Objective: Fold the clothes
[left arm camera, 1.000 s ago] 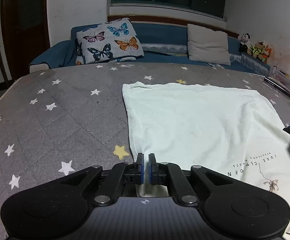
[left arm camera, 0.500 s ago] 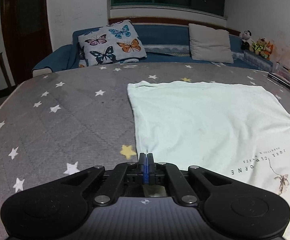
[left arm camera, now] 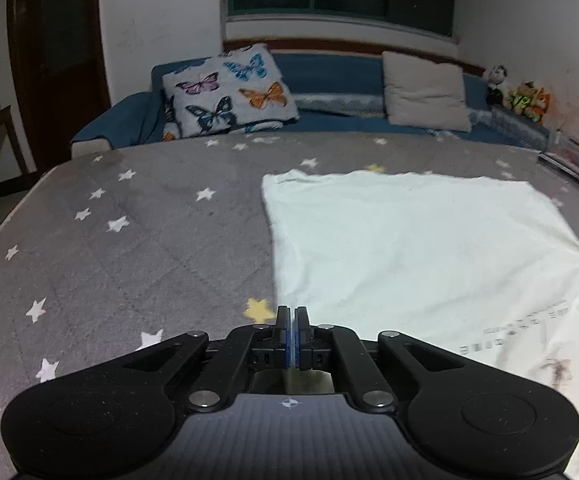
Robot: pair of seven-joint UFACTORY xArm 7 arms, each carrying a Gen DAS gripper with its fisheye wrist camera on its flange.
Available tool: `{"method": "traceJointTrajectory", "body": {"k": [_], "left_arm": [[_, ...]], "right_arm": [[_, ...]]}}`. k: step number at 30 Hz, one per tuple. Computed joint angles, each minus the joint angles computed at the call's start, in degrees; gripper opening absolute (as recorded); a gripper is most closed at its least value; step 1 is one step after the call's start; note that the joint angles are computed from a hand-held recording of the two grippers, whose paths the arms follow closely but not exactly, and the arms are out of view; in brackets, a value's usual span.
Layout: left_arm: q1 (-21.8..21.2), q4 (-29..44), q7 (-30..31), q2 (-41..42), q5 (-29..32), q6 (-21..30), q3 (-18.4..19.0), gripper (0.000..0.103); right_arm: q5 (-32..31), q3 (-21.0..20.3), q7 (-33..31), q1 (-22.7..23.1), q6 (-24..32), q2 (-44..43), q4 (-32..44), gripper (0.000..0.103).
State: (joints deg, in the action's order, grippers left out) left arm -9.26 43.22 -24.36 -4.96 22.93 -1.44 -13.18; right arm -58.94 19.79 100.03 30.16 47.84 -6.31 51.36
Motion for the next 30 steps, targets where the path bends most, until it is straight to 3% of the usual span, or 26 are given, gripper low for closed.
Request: {"method": "traceJointTrajectory", "body": {"k": [6, 9, 14, 17, 19, 23, 27, 30], "left_arm": [[-16.61, -4.03, 19.36, -3.64, -18.73, -0.57, 10.84, 0.003], [-15.98, -5.64, 21.84, -5.00, -20.65, 0.11, 9.33, 0.003], [-14.40, -9.38, 23.17, -8.35, -23.05, 0.59, 7.37, 0.003], [-14.28, -11.74, 23.47, -10.68, -23.93, 0.63, 7.28, 0.006], [-14.40, -13.23, 23.57, -12.15, -24.43, 0.85, 7.48, 0.009], [-14.08, -15.85, 23.23, -14.35, -24.82, 0.53, 7.27, 0.011], [-12.07, -17.44, 21.71, -15.83, -24.03, -0.05, 5.59, 0.021], [-11.26, -17.80, 20.07, -17.30, -23.46, 0.78, 4.27, 0.021]], "right_arm": [[3.91, 1.18, -4.92, 1.02, -1.96, -1.29, -0.89, 0.008], [5.98, 2.08, -5.97, 1.89, 1.33, -1.51, -1.01, 0.008], [8.13, 3.21, -4.91, 2.29, 1.87, -5.98, -4.38, 0.009], [8.85, 4.64, -3.08, 1.80, 1.33, -9.54, -6.71, 0.019], [9.95, 5.66, -2.04, 1.42, 0.69, -11.99, -8.31, 0.019], [14.56, 8.22, -2.99, 1.36, 3.69, -14.67, -9.98, 0.031], [19.12, 10.19, -3.79, 1.94, 7.57, -16.20, -11.43, 0.033], [21.93, 10.91, -3.38, 2.62, 10.12, -18.86, -12.91, 0.036]]}}
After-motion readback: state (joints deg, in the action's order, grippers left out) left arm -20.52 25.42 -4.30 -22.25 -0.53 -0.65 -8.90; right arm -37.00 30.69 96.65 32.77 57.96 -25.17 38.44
